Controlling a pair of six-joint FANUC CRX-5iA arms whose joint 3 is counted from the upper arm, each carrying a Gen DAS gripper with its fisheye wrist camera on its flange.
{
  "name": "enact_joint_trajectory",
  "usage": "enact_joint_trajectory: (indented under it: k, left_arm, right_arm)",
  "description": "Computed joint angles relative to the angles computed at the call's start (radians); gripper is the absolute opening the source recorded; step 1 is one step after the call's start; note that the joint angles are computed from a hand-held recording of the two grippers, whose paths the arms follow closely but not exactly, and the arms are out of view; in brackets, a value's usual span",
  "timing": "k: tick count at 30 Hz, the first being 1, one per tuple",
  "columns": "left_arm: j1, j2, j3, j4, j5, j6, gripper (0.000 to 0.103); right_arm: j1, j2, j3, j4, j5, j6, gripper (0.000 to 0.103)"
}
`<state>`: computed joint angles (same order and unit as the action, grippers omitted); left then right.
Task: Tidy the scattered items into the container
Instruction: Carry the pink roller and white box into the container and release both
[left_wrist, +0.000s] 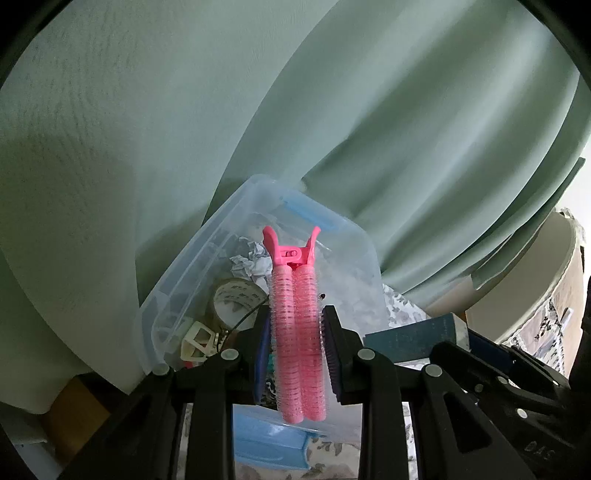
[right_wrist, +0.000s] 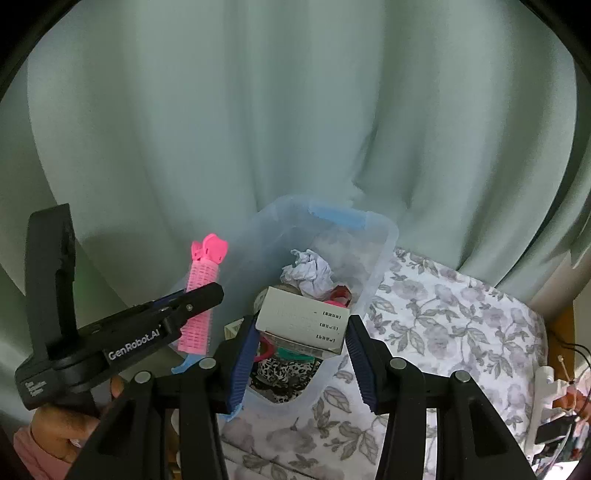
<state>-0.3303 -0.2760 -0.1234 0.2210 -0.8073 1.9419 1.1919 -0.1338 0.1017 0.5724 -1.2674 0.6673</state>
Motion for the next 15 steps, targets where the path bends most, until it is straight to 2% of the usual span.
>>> enact_joint_trajectory:
  k: [12, 13, 15]
  left_arm:
    - [0.006, 0.022, 0.004, -0.002, -0.01, 0.001, 0.029]
    - [0.006, 0.023, 0.003, 0.0, -0.011, 0.001, 0.03]
    - [0.006, 0.025, 0.003, 0.003, -0.01, 0.001, 0.042]
  right_arm:
    - [-0.039, 0.035, 0.017, -0.072, -0.007, 0.04, 0.052]
    - [-0.043, 0.036, 0.017, -0.077, -0.008, 0.041, 0.052]
    - [-0.049, 0.037, 0.018, -0.087, -0.011, 0.042, 0.052]
